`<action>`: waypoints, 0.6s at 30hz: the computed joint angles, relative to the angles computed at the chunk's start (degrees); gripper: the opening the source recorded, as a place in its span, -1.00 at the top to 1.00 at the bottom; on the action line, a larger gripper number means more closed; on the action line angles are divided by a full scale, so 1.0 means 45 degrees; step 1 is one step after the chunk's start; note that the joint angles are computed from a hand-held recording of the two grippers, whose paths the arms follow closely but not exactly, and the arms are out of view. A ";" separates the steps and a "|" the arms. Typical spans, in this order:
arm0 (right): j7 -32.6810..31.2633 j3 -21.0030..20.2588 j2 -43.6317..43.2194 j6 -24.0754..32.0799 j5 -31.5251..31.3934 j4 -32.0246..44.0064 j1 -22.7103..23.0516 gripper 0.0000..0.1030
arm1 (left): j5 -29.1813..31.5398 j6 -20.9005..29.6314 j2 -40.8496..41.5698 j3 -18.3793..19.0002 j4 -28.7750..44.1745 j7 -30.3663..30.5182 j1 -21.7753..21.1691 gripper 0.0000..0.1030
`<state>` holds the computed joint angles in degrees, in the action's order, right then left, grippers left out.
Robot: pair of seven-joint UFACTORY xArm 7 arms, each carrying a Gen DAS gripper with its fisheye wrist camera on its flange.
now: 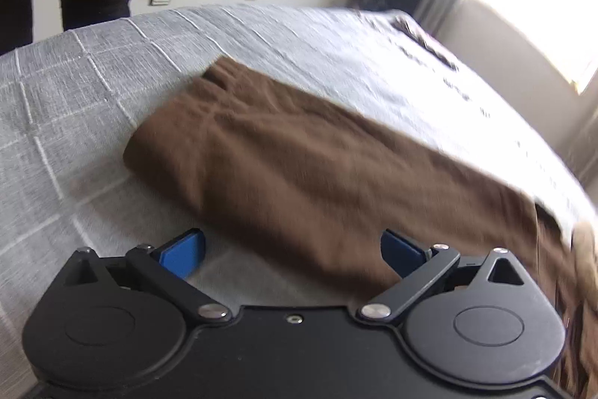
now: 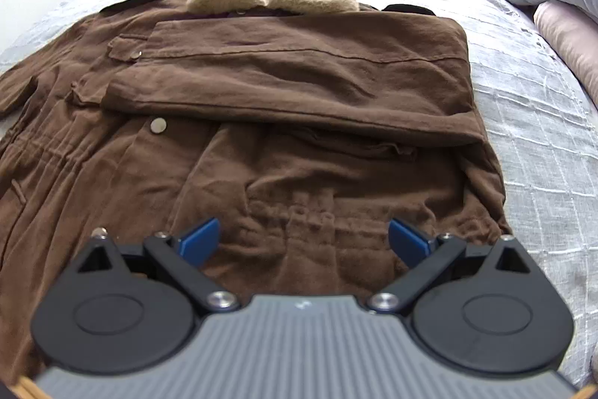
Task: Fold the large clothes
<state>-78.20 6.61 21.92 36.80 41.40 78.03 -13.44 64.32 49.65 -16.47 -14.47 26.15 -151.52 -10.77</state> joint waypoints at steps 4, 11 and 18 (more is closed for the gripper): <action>0.0155 0.0008 0.0212 0.0363 0.0075 0.0331 -0.0092 -0.92 | -0.0375 0.0801 0.0259 0.0232 0.0344 0.0512 0.0178 0.29; 0.0171 0.0091 0.0580 0.0575 0.0123 0.0868 -0.0249 -0.92 | 0.1284 0.2906 -0.0128 -0.0789 0.1328 0.0578 -0.0097 0.74; 0.0603 0.0282 0.0931 0.0806 0.0484 0.1595 -0.0325 -0.92 | 0.4310 0.3061 0.1929 -0.0642 0.4923 0.2128 -0.1139 0.74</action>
